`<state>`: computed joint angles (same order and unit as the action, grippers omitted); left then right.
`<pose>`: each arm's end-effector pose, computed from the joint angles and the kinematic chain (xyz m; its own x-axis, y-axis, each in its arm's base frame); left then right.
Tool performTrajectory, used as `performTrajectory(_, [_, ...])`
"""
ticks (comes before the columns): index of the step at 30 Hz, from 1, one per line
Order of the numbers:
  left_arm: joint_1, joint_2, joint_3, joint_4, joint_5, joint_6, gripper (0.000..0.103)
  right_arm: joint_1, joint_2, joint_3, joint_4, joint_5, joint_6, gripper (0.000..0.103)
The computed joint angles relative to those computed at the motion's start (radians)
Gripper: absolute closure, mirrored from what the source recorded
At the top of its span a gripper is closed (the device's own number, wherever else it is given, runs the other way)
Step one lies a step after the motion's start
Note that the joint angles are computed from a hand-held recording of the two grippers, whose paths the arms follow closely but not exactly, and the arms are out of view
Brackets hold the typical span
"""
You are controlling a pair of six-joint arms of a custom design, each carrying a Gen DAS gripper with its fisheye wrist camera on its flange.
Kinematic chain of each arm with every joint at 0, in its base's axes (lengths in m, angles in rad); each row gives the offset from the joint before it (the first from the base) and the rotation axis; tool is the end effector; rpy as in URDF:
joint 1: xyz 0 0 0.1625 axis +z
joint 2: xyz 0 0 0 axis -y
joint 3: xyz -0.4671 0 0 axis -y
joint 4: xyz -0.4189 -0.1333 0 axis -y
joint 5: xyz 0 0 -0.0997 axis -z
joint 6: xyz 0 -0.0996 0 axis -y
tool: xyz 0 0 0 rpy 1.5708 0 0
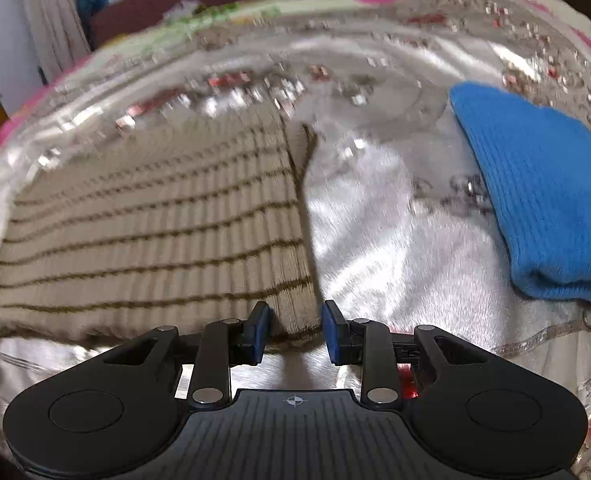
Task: Fold small clothes
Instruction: 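Open both tools and release the folded sweater, then smooth it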
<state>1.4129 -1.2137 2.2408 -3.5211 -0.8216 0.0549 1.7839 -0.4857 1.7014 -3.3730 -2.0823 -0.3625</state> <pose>0.1203 -0.5237 0.2772 -0.8021 -0.3879 -0.4540 0.1391 0.6180 -0.7738 0.2285 -0.6563 -0.0294 -0.7880 -0.2135 0.5775 -0.4873 0.7896 -0.3729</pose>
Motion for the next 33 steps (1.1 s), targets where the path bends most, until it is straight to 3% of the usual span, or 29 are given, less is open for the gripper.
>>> performTrajectory(5, [0.002,-0.002,0.002,0.025,-0.003,-0.008,0.067,-0.007,-0.002,-0.02,0.104,-0.055,0.069,0.073])
performTrajectory(7, [0.006,-0.002,0.006,0.026,-0.005,-0.013,0.067,-0.009,-0.004,-0.003,0.086,-0.055,0.094,0.073])
performTrajectory(12, [0.0,-0.001,0.021,-0.043,-0.031,0.003,0.067,0.007,-0.011,0.04,-0.019,-0.024,0.044,0.073])
performTrajectory(20, [0.019,-0.01,0.015,0.015,-0.059,-0.041,0.066,0.044,0.009,0.012,0.028,-0.023,0.013,0.073])
performTrajectory(26, [0.025,-0.013,0.024,-0.011,-0.084,-0.032,0.065,0.061,0.033,-0.021,0.062,-0.033,0.017,0.073])
performTrajectory(33, [0.03,-0.015,0.022,0.001,-0.1,-0.017,0.062,0.064,0.07,-0.057,0.116,-0.084,0.033,0.069])
